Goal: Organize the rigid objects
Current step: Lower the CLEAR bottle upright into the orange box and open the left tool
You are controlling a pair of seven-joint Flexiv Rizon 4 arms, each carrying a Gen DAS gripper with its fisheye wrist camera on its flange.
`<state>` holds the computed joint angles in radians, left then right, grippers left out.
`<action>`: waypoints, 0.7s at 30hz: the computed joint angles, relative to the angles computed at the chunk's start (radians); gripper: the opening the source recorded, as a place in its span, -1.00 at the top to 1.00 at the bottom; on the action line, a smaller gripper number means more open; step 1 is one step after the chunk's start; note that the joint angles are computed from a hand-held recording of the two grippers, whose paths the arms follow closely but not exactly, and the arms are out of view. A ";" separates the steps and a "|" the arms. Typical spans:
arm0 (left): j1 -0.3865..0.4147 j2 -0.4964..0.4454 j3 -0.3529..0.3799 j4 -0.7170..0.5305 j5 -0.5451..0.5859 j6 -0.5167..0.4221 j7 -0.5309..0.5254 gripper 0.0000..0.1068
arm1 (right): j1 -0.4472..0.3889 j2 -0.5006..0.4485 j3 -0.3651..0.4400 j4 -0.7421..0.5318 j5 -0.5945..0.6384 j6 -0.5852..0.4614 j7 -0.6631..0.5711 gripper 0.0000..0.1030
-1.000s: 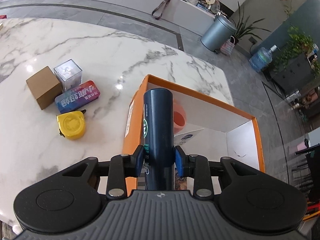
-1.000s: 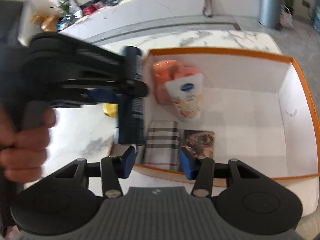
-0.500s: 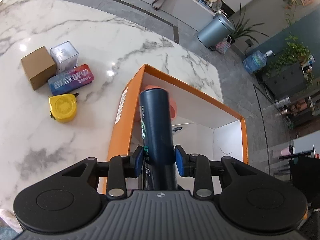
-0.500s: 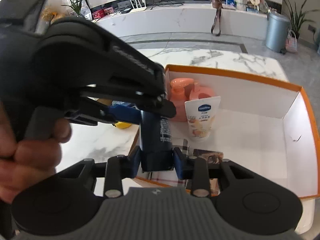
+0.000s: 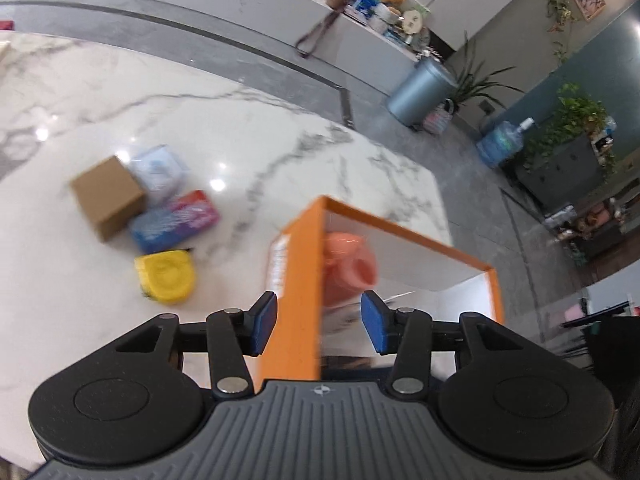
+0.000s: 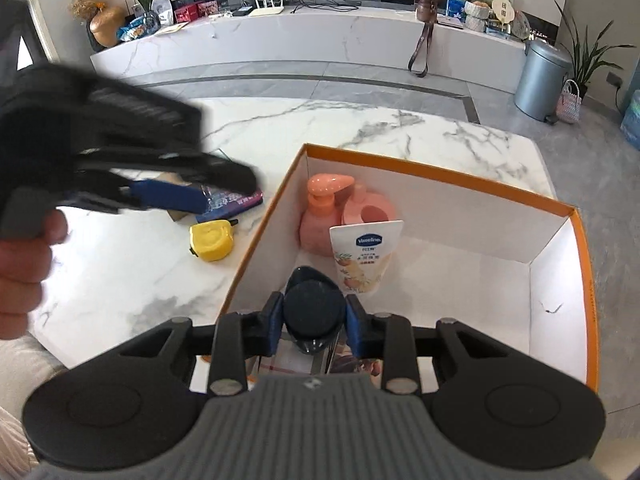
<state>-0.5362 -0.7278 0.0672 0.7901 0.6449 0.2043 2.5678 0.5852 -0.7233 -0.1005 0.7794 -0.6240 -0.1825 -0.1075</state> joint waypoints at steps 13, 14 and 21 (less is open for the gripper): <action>-0.046 0.026 -0.032 0.065 -0.014 -0.111 -0.009 -0.01 | -0.062 -0.061 -0.039 -0.045 -0.050 0.068 -0.142 0.36; -0.047 0.031 -0.034 0.074 -0.012 -0.109 -0.015 -0.01 | -0.067 -0.075 -0.044 -0.065 -0.051 0.060 -0.165 0.36; -0.037 0.059 -0.046 0.131 -0.002 -0.076 -0.048 -0.01 | -0.091 -0.078 -0.048 -0.065 -0.013 0.072 -0.180 0.36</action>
